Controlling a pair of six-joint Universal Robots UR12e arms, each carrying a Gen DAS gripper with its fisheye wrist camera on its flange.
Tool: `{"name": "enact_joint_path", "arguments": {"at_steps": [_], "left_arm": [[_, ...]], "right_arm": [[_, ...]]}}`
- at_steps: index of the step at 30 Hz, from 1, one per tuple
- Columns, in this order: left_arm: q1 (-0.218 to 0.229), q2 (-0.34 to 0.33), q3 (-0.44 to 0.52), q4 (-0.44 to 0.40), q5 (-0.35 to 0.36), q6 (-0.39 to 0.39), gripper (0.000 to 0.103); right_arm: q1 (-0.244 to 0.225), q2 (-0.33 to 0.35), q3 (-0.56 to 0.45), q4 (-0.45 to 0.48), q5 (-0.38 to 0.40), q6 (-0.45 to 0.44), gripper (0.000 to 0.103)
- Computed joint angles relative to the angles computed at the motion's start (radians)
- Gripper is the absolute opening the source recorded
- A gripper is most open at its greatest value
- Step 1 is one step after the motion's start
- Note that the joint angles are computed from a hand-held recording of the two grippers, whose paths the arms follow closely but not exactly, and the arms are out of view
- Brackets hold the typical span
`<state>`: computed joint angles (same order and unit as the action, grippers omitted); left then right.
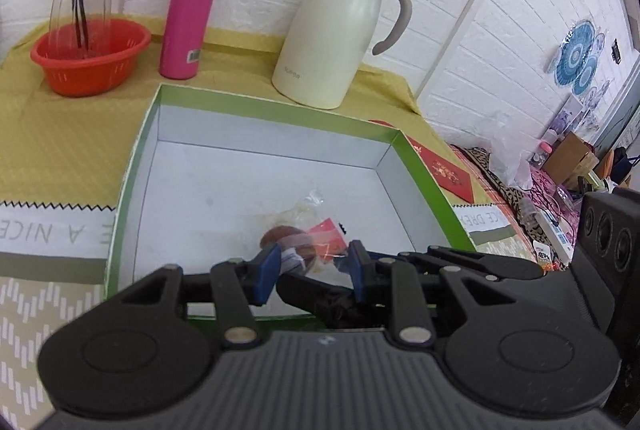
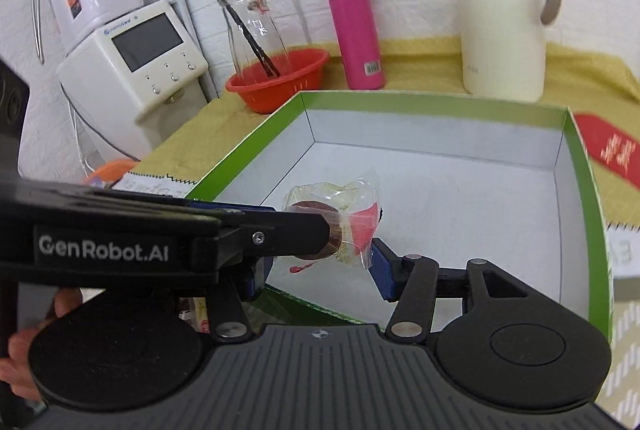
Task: Organize snacks
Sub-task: 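Carry the date bag into the green box and open the left gripper, then move the left gripper back to the snack pile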
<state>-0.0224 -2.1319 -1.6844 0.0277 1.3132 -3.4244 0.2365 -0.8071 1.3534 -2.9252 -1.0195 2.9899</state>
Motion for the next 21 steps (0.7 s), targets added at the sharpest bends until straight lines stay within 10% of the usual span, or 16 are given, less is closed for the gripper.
{"name": "enact_joint_path", "arguments": {"at_steps": [5, 7, 21], "left_arm": [[-0.003, 0.020, -0.026, 0.015, -0.015, 0.005, 0.025], [-0.005, 0.025, -0.036, 0.022, -0.020, -0.007, 0.025], [-0.025, 0.075, -0.126, 0.093, -0.021, -0.034, 0.025]], "right_arm": [[-0.008, -0.029, 0.028, 0.044, 0.028, 0.009, 0.087], [-0.015, -0.038, 0.033, 0.084, 0.077, 0.015, 0.065], [-0.002, -0.115, 0.136, 0.073, 0.035, -0.089, 0.065]]}}
